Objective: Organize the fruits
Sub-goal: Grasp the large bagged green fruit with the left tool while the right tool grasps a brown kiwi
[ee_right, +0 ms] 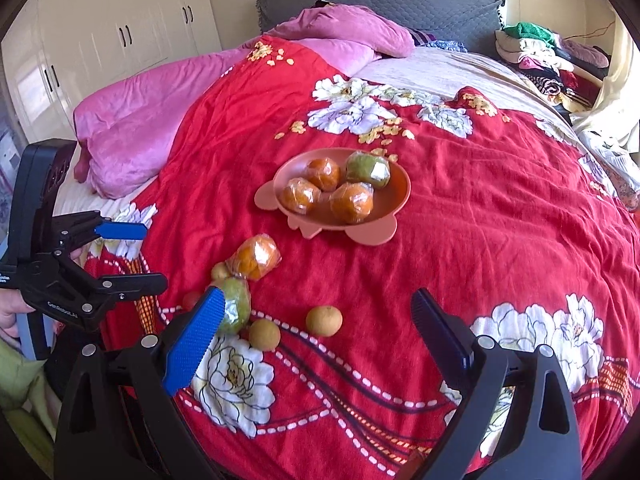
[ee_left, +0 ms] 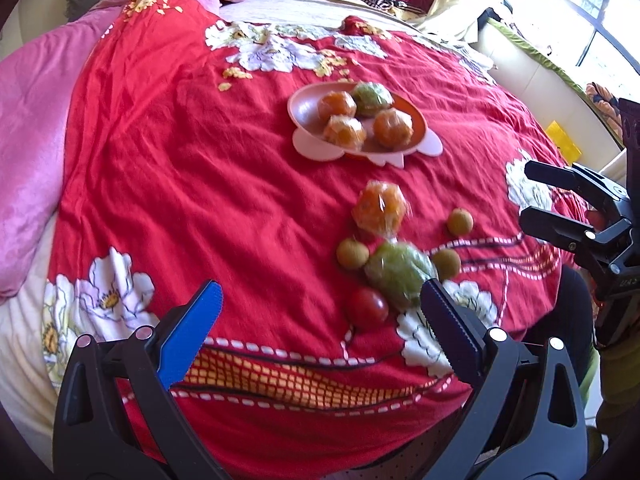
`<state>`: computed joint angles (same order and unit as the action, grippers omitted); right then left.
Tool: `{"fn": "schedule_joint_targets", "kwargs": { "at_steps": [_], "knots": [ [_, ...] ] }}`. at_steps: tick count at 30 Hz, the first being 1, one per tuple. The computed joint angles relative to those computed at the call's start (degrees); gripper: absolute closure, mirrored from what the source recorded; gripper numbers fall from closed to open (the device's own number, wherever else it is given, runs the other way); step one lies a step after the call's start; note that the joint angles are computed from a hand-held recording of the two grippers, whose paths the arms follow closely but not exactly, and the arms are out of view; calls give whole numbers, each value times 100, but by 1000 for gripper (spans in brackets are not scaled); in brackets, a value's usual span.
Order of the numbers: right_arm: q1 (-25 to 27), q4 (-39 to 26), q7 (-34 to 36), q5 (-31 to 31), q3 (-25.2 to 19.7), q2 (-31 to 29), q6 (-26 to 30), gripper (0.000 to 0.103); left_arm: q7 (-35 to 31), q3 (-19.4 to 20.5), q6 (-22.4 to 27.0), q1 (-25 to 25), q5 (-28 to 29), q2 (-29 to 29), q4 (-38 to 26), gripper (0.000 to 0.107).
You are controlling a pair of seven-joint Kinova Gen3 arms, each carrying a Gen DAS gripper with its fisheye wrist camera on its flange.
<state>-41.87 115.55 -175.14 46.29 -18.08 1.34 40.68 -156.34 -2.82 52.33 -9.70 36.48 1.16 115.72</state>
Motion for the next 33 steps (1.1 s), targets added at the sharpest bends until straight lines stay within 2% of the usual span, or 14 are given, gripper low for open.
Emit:
{"fn": "schedule_joint_targets", "kwargs": {
  "at_steps": [13,16,21,29,33],
  "knots": [
    [-145,242,-130,-180,-12,48,72,9,-419,110,-8,259,10,-149,295,15],
    [-133,284,-180,-174,-16,11,70,9,-515,170,-79,391,-20,-138,344,22],
    [-87,324,-232,-159,-47,-51,70,9,-595,260,-65,550,-93,-34,316,42],
    [28,368,-137,-219,-29,-28,-76,9,-329,414,-323,725,-290,151,236,53],
    [84,355,16,-231,61,104,-184,11,-209,480,-449,788,-414,224,205,53]
  ]
}}
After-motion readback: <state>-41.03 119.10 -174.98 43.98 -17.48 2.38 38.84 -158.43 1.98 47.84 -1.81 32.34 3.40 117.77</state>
